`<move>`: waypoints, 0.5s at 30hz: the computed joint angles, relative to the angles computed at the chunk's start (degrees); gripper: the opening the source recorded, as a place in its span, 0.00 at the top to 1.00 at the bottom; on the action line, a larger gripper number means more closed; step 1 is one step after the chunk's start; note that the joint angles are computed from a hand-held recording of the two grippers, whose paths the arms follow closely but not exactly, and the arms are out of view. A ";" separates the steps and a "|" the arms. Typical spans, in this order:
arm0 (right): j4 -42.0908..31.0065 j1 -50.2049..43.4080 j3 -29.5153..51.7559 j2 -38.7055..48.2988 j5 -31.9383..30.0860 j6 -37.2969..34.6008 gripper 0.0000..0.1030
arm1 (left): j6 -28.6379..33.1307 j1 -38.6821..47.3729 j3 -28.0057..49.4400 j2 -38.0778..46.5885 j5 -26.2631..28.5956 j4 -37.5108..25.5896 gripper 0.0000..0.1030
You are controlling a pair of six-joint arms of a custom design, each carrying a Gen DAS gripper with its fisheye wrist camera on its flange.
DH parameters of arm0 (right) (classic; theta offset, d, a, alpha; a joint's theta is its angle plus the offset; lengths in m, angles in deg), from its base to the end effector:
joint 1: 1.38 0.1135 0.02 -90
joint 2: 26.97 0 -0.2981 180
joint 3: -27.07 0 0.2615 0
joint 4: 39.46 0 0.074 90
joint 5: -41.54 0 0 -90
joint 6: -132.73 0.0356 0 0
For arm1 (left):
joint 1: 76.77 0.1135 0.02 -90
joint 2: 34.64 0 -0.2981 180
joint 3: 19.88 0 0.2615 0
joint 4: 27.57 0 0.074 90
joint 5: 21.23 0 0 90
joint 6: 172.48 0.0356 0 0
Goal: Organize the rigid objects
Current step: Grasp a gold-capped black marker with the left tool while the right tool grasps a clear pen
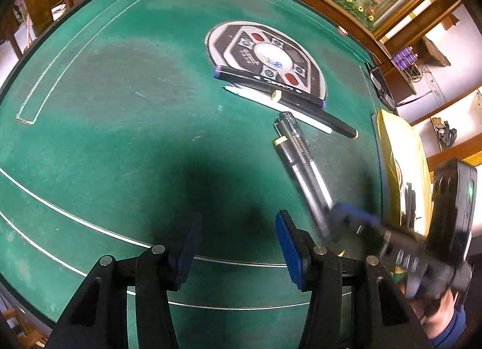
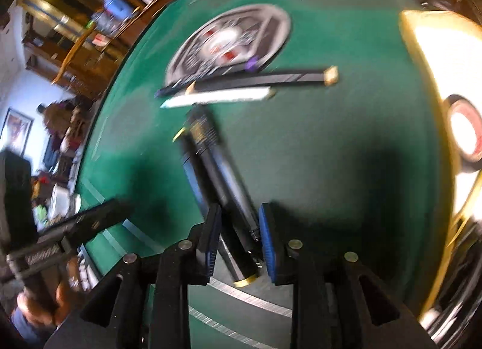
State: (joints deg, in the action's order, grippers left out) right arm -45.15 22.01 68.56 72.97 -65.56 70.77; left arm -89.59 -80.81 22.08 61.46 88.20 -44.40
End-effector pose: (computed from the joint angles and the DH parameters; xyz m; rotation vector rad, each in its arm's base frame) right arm 0.2303 0.1110 0.0871 0.0170 2.7917 0.6559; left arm 0.2385 -0.0287 0.0963 0.0053 2.8002 -0.5225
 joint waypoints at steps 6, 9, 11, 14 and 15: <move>-0.99 3.96 -0.43 -1.75 -0.26 0.20 0.76 | 0.21 -0.80 0.96 1.43 0.74 0.17 0.48; -1.46 2.50 -1.61 -3.85 1.43 0.45 0.75 | 0.26 -2.28 1.34 2.25 0.67 0.43 0.48; -1.23 1.52 -2.65 -4.97 1.46 0.65 0.75 | 0.05 -3.51 1.68 2.83 0.51 0.58 0.48; -1.90 0.91 -3.50 -6.80 1.83 0.43 0.75 | -0.59 -5.47 2.36 3.88 -0.80 0.93 0.48; -2.06 0.71 -3.51 -7.01 1.96 0.12 0.75 | -0.87 -6.01 2.55 4.23 -1.26 1.08 0.48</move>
State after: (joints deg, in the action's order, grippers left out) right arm -47.21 22.72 65.05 65.96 -63.60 70.90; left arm -90.47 -86.82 24.64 65.69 86.93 -43.32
